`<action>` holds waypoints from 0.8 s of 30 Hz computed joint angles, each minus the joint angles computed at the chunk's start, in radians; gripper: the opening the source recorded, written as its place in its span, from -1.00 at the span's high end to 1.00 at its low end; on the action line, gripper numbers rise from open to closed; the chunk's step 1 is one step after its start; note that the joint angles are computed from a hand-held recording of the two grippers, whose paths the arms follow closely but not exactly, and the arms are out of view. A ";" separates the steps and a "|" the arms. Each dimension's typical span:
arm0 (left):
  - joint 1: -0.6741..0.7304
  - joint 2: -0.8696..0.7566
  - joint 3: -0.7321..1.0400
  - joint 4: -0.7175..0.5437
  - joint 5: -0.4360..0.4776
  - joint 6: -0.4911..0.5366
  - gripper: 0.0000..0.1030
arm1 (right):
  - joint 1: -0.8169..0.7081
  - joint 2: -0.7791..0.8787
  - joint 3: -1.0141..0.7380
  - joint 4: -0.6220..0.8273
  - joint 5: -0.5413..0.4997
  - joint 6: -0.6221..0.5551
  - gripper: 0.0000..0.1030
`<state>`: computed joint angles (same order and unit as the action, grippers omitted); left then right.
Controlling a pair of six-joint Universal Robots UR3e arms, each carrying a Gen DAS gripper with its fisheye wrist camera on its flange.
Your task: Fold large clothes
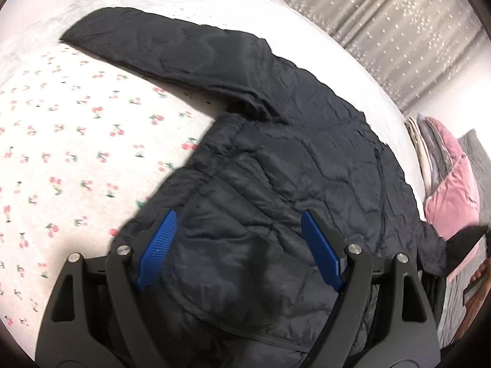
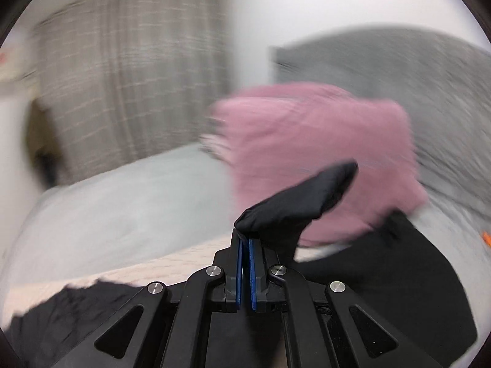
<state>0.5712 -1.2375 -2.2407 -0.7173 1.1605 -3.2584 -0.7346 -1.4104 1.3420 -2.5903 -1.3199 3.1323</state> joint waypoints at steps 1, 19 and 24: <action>0.005 0.003 -0.003 0.006 0.006 -0.003 -0.62 | 0.055 -0.009 0.023 -0.040 0.007 -0.014 0.93; 0.201 0.026 -0.026 -0.089 -0.127 0.077 -0.62 | 0.809 0.486 -0.033 -0.167 -0.201 -0.104 0.80; 0.208 0.031 -0.029 -0.103 -0.134 0.082 -0.62 | 0.822 0.471 -0.031 -0.100 -0.150 -0.075 0.30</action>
<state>0.7787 -1.2067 -2.2694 -0.8202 1.0267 -3.1763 0.0873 -0.9399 1.3113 -2.6900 -1.4698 3.0572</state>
